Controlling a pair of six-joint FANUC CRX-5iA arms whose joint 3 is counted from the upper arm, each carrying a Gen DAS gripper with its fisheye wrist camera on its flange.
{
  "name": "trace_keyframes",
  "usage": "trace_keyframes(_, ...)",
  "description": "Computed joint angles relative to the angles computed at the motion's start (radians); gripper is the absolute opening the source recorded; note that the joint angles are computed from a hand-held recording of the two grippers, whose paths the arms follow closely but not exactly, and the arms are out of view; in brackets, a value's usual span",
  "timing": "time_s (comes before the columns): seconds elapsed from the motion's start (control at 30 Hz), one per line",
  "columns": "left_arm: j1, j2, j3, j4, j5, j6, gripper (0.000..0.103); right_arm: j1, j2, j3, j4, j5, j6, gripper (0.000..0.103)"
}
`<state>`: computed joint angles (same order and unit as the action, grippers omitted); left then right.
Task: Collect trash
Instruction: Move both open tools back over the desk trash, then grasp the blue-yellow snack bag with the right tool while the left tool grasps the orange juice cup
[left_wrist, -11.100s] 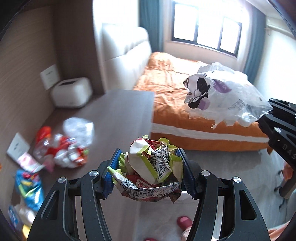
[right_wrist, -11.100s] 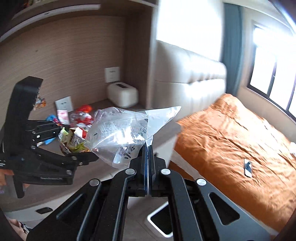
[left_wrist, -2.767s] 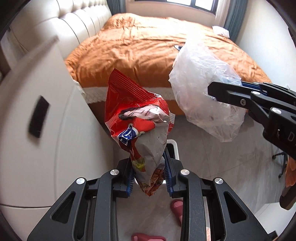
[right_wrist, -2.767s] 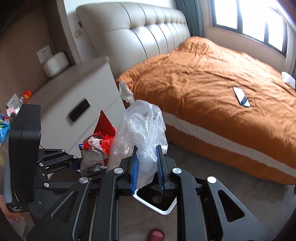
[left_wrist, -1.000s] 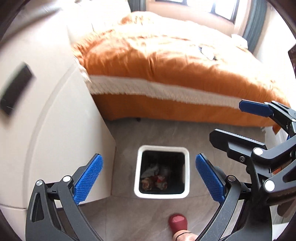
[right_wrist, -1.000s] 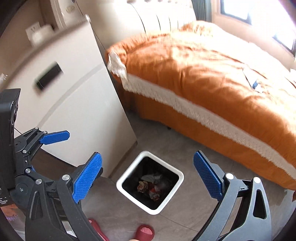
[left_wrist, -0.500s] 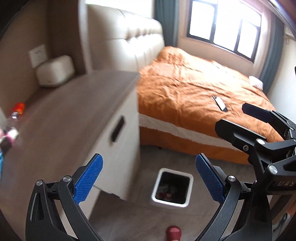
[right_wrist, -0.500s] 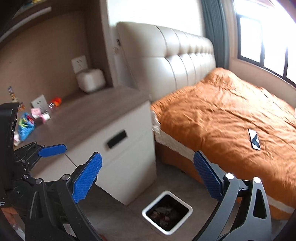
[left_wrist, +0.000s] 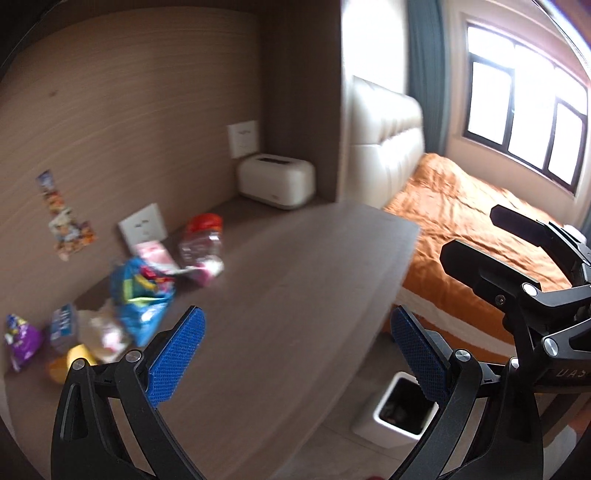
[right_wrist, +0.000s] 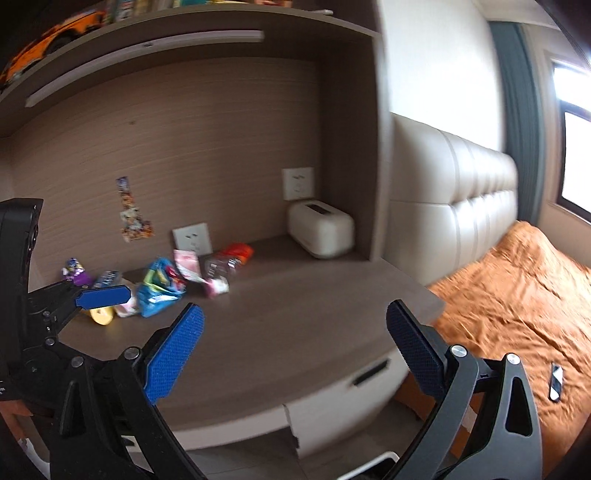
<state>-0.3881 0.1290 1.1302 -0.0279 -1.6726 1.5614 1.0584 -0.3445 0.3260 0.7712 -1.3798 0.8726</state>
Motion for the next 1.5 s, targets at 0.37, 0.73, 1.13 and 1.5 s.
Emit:
trace_keyframes(0.37,0.339,-0.182,-0.189,0.033,0.037,-0.066,0.098,0.046,0.209,0.220,-0.133,0.090,0.128,0.099)
trace_keyframes(0.73,0.727,-0.303,-0.467,0.216,0.109,-0.226,0.098,0.058,0.392,0.365,-0.269,0.113,0.202,0.099)
trace_keyframes(1.13,0.803,-0.232,-0.579,0.351,0.147,-0.330,0.098,0.033,0.509,0.414,-0.303,0.090,0.198,0.099)
trace_keyframes(1.5,0.796,-0.178,-0.562,0.347,0.118,-0.343,0.098,0.004,0.563,0.419,-0.262,0.079,0.157,0.099)
